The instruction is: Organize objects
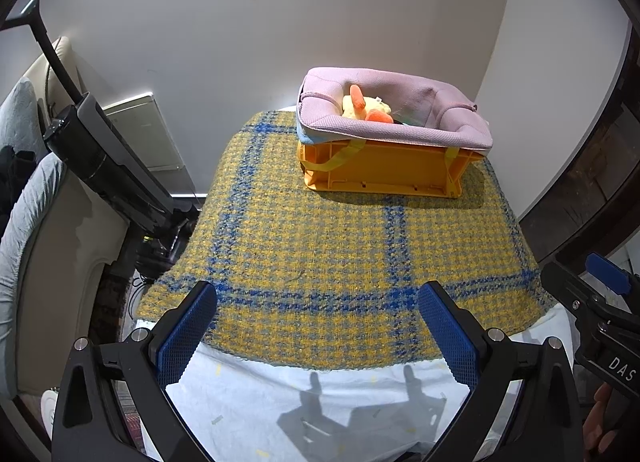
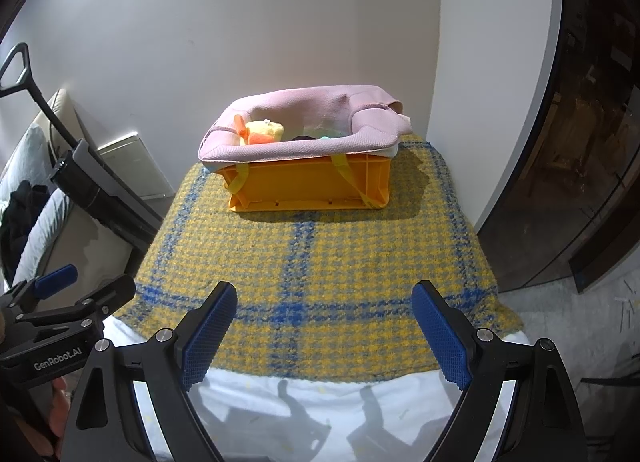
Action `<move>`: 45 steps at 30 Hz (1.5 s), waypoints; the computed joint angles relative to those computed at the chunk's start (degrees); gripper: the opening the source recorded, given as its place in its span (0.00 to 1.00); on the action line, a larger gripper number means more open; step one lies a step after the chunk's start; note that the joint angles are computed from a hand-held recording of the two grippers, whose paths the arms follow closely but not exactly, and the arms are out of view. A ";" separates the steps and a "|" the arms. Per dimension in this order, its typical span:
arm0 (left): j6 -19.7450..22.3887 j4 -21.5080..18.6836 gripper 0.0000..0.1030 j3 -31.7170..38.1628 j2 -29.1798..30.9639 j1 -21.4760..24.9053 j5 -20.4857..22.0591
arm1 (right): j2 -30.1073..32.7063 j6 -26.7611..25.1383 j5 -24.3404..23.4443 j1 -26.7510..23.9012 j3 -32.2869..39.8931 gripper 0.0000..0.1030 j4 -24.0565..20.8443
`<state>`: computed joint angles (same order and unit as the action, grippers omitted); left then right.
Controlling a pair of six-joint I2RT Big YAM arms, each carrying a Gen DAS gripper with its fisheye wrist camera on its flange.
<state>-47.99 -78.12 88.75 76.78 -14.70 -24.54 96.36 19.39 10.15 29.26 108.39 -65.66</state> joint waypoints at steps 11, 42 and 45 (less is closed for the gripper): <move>0.51 0.16 1.00 -0.21 -0.13 -0.15 0.14 | -0.10 0.30 -0.16 -0.08 -0.34 0.87 0.12; 1.30 0.72 1.00 -0.98 -0.43 -0.23 0.64 | -0.40 0.80 -0.30 0.11 -0.89 0.87 -0.07; 1.34 0.75 1.00 -0.93 -0.38 -0.24 0.67 | -0.38 0.83 -0.34 0.04 -0.93 0.87 -0.04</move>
